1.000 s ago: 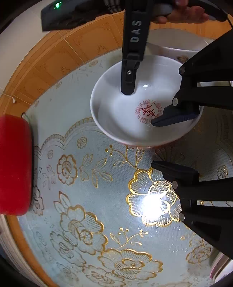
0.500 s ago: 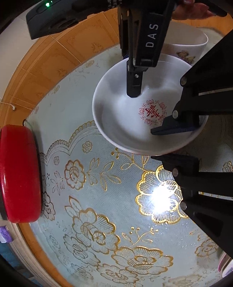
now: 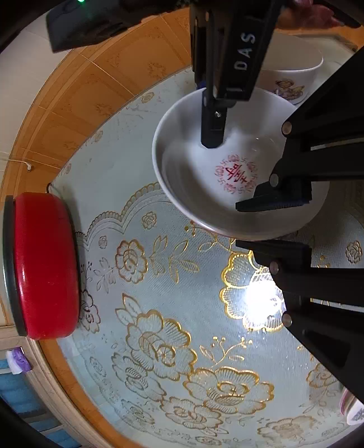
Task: Organize plates and bowls
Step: 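Carry the red bowl with both grippers and lower it into the blue-striped plate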
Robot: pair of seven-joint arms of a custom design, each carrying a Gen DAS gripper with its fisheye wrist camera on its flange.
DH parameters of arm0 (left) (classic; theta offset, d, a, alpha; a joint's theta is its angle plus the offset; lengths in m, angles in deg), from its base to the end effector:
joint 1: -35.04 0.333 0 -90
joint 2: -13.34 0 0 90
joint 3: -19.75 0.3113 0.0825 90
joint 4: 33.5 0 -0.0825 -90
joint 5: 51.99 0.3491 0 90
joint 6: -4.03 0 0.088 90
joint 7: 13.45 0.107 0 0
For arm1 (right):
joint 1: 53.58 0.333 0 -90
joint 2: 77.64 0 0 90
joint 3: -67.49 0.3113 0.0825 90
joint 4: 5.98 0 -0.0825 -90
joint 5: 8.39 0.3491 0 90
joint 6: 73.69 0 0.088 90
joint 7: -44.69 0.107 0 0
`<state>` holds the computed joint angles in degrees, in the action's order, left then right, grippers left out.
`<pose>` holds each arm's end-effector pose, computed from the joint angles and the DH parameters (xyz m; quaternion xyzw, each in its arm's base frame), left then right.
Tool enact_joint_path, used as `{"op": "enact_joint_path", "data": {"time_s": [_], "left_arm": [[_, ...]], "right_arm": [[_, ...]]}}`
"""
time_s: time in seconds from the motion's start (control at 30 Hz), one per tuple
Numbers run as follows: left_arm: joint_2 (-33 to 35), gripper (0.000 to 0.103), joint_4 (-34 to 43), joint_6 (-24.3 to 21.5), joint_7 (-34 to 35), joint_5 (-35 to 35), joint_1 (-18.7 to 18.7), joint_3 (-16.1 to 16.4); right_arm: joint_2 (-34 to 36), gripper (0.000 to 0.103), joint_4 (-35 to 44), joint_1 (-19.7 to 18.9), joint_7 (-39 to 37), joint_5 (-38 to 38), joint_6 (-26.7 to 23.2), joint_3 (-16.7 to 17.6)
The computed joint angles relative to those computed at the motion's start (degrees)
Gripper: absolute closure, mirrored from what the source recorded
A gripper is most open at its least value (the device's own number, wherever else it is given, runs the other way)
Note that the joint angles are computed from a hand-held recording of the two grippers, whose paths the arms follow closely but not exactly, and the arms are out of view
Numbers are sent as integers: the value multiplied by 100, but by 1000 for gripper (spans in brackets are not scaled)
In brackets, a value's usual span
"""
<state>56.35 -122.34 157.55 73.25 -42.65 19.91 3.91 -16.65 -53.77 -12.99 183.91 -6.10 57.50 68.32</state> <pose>0.6266 -0.3340 0.2812 -0.4974 0.8426 -0.1958 0.0647 0.5966 0.5201 0.3122 -0.6334 0.7487 0.0239 0.1942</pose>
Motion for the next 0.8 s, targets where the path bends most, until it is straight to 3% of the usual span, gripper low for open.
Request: {"op": "enact_joint_path", "data": {"time_s": [0.07,0.17,0.37,0.63,0.8], "left_arm": [[1,85,-55,78,18,-21,47,-24],[-39,85,-97,98,8,-66,81,-50],[-95,85,-193,210,44,-58,114,-84],[30,85,-32,113,-57,74,-20,49],[208,88,164,-96,31,-184,168,-137]], "right_arm": [[-206,90,-294,27,-7,-36,108,-29],[-114,90,-69,66,-2,-109,-49,-55],[-437,90,-900,-86,198,255,734,132],[-221,90,-553,-61,338,294,598,105],[-165,90,-554,-143,292,418,677,187]]}}
